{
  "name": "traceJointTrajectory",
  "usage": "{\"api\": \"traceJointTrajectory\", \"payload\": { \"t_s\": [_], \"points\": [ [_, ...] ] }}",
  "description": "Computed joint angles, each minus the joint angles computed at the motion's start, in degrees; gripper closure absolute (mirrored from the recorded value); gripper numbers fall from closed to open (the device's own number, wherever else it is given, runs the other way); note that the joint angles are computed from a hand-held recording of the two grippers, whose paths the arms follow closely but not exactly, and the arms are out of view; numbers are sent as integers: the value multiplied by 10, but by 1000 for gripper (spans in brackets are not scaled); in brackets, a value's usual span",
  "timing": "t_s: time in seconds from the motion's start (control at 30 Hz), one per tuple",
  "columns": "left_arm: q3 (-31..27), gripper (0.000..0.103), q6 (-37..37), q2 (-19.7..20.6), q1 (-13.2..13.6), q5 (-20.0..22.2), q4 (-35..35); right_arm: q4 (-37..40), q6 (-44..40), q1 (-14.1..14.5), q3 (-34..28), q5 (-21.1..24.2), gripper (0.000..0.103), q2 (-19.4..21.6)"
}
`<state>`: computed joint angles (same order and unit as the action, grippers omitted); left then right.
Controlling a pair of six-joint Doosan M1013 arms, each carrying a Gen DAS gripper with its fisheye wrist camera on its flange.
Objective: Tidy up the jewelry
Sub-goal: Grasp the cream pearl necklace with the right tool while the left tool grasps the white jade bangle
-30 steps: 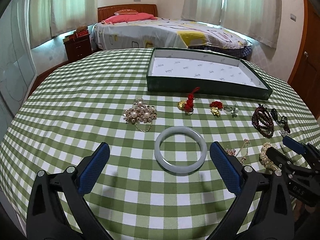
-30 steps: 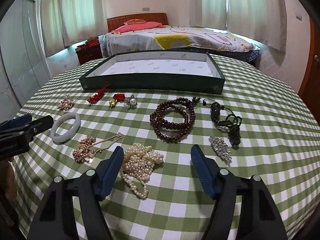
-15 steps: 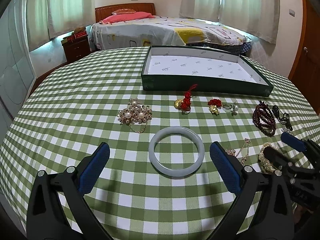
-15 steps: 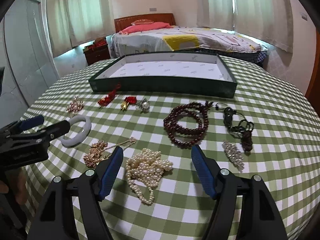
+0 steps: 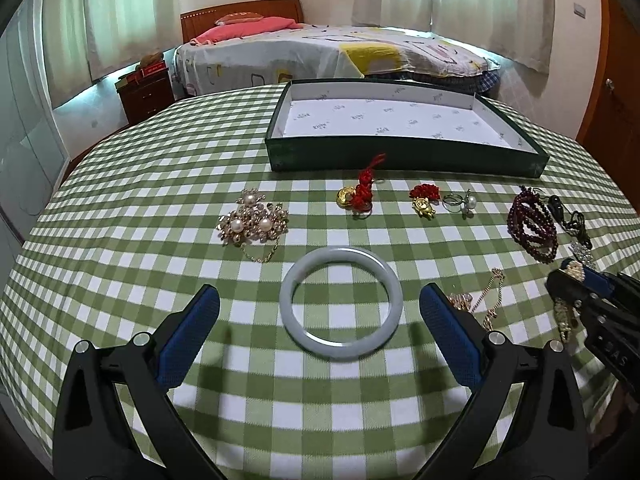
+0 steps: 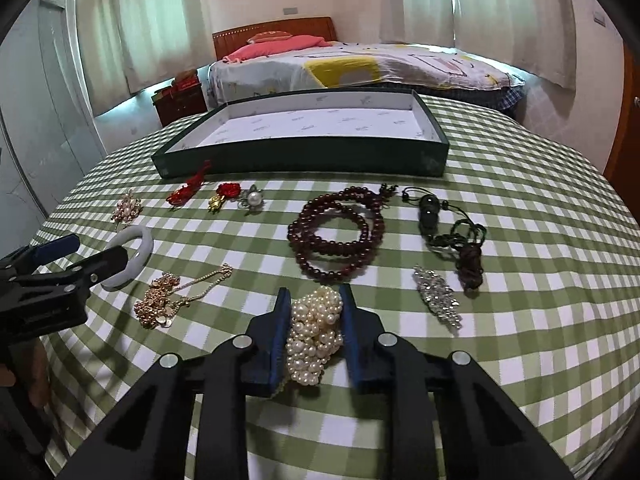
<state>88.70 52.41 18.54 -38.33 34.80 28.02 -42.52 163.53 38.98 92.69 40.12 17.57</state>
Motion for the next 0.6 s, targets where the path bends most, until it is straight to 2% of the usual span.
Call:
{"api": "traceJointTrajectory", "payload": {
  "t_s": [0.27, 0.4, 0.6],
  "points": [
    [-29, 5, 45, 24, 6, 44, -57, -4, 3, -1, 3, -7, 78, -2],
    [-24, 5, 57, 22, 12, 35, -81, -7, 7, -1, 6, -12, 78, -3],
    [-22, 5, 56, 20, 13, 30, -77, -7, 6, -2, 6, -12, 78, -4]
  ]
}}
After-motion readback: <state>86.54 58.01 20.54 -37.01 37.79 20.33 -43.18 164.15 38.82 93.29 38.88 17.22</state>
